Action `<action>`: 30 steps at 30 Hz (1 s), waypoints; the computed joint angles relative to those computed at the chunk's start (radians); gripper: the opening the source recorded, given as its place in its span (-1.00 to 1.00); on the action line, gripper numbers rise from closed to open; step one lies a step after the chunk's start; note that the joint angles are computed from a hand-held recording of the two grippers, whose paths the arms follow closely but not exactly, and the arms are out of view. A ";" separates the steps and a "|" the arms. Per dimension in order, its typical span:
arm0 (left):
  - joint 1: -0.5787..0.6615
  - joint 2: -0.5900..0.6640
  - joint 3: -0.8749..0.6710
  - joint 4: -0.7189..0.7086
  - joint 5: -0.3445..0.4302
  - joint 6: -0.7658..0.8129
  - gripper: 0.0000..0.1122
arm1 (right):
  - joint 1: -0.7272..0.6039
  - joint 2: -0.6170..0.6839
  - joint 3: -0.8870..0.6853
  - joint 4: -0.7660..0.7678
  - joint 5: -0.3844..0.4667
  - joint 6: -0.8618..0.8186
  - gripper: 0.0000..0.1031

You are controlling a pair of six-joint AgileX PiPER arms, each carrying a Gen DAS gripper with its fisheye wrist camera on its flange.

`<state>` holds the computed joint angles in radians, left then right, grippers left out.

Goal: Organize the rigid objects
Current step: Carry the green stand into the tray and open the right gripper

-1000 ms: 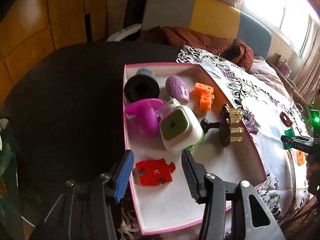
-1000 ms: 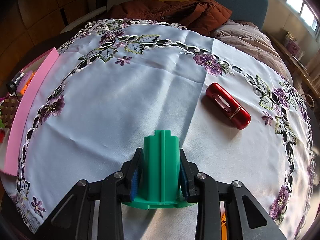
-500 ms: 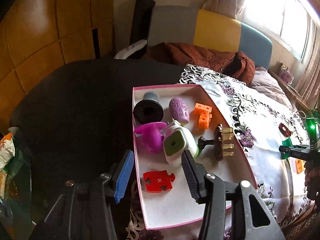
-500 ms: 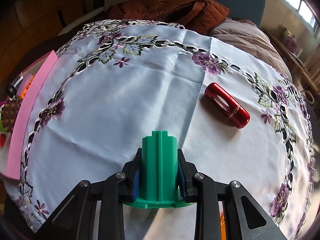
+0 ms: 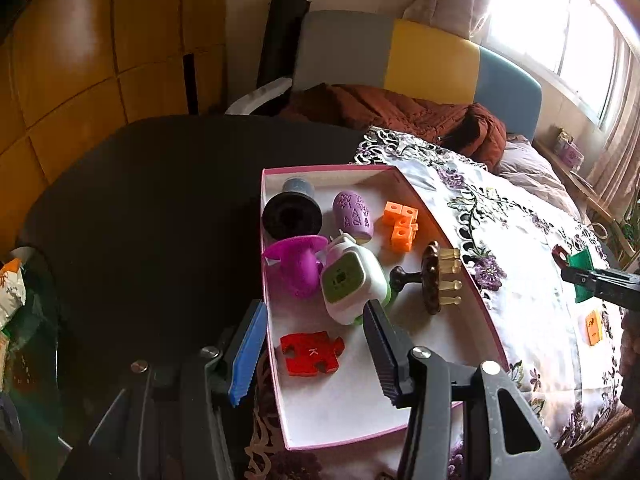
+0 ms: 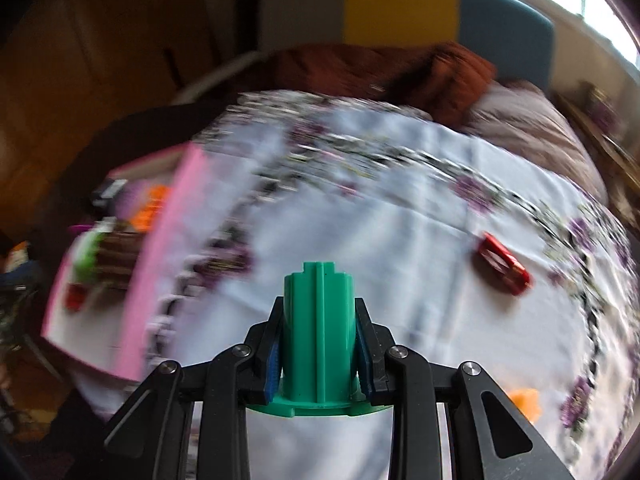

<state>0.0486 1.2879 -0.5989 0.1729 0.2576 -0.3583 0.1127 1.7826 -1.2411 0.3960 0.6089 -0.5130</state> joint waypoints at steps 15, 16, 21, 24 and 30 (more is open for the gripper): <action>0.112 -0.016 0.030 -0.178 -0.022 0.188 -0.10 | 0.426 0.111 -0.149 0.136 0.151 -0.030 -0.41; 0.126 -0.017 0.032 -0.204 -0.022 0.218 -0.10 | 0.446 0.132 -0.160 0.125 0.152 -0.018 -0.41; 0.180 -0.019 0.044 -0.317 -0.023 0.348 -0.11 | 0.545 0.272 -0.269 0.005 0.149 0.133 -0.41; 0.203 -0.018 0.050 -0.358 -0.023 0.401 -0.11 | 0.567 0.297 -0.267 -0.007 0.101 0.165 -0.30; 0.219 -0.013 0.055 -0.363 -0.028 0.404 -0.11 | 0.562 0.274 -0.224 0.038 0.056 0.148 -0.05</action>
